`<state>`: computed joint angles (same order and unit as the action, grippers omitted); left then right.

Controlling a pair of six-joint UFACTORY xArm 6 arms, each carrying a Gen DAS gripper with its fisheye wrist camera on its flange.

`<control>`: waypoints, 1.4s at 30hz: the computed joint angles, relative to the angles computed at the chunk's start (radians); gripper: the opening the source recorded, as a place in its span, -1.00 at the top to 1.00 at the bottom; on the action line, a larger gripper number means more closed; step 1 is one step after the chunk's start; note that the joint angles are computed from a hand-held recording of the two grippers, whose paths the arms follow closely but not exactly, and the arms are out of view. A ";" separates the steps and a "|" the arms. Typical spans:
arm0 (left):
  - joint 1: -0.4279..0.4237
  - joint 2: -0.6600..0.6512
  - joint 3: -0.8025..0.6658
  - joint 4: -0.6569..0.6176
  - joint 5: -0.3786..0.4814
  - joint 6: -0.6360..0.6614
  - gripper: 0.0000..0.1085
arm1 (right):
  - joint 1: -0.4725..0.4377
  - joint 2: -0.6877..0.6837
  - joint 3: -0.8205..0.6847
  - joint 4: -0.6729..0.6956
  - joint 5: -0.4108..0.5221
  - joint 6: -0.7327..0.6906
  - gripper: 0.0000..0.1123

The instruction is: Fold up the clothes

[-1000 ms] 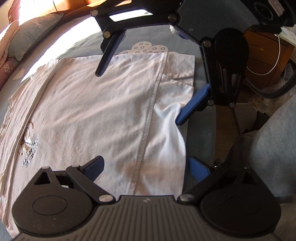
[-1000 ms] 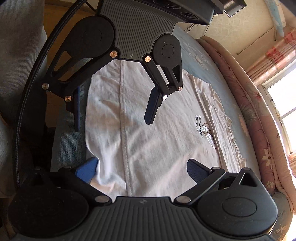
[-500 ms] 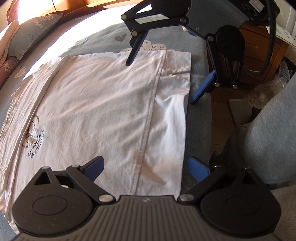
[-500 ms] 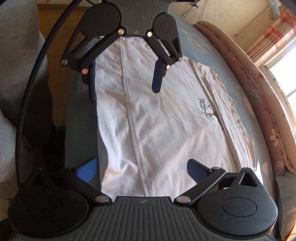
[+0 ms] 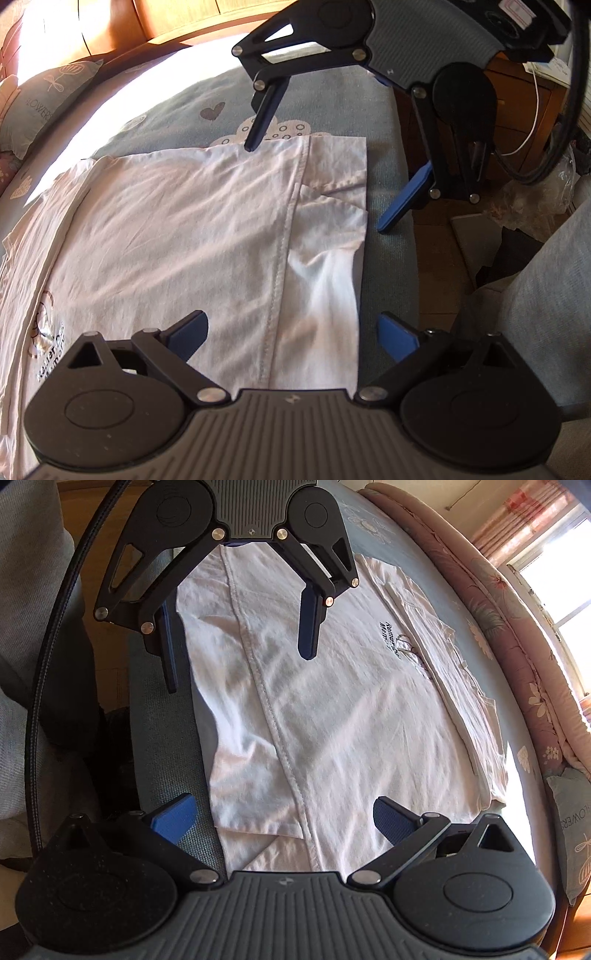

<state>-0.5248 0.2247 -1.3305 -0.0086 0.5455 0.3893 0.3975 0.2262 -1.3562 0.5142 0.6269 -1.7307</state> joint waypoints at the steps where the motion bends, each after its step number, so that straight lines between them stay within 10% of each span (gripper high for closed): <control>1: -0.002 0.013 -0.010 0.000 -0.007 0.005 -0.80 | 0.000 -0.003 0.006 -0.004 -0.011 0.007 -0.83; 23: 0.015 0.113 -0.132 -0.019 -0.077 -0.055 -0.83 | 0.000 -0.010 0.046 0.059 -0.099 -0.025 -0.83; 31: 0.021 0.098 -0.124 -0.120 -0.043 0.025 -0.82 | 0.056 -0.014 0.108 0.200 -0.356 -0.215 -0.83; 42: 0.022 0.077 -0.078 0.101 -0.064 -0.153 -0.82 | 0.060 -0.029 0.084 0.348 -0.364 -0.307 -0.83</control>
